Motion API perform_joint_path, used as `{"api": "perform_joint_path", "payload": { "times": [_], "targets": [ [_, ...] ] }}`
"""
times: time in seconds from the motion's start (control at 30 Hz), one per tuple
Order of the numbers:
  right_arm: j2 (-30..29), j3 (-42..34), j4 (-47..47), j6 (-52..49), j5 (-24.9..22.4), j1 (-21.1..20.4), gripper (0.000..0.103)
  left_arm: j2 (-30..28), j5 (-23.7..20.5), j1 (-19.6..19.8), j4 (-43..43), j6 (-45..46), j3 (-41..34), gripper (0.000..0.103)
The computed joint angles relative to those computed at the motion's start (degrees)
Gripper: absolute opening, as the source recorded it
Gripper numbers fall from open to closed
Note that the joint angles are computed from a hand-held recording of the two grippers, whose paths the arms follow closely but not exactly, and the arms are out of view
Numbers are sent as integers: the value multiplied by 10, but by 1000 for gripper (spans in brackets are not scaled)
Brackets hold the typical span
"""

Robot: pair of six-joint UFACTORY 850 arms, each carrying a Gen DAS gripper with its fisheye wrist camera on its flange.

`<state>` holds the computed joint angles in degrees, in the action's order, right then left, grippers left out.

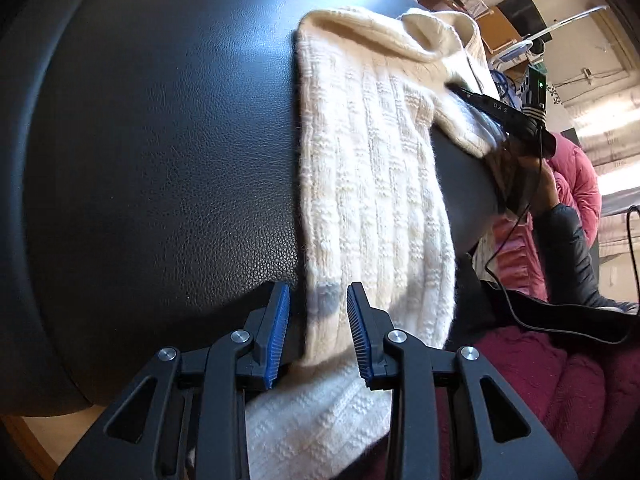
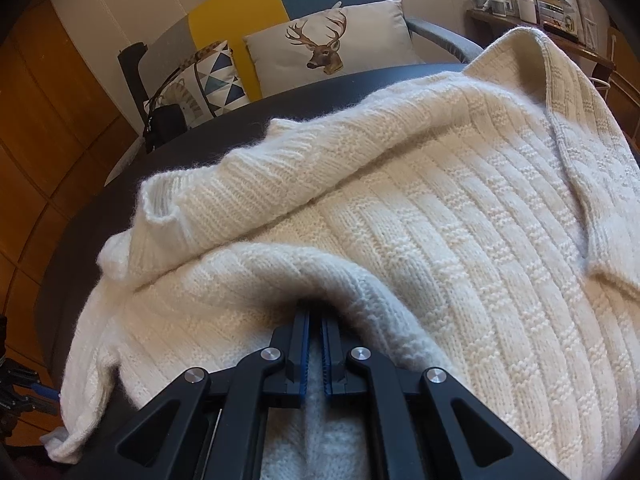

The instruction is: Fold clothes

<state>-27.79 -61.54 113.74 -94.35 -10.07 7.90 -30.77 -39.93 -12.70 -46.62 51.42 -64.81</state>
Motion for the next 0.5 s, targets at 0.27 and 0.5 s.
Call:
{"api": "perform_joint_path", "payload": {
  "times": [0.27,0.5],
  "targets": [
    [0,1,20,-19,1,2,4,7,13,-21,-22,39,13,46],
    [1,-7,-31,19,47,16,4,46,149,-38,-12,11,54,5]
  ]
}}
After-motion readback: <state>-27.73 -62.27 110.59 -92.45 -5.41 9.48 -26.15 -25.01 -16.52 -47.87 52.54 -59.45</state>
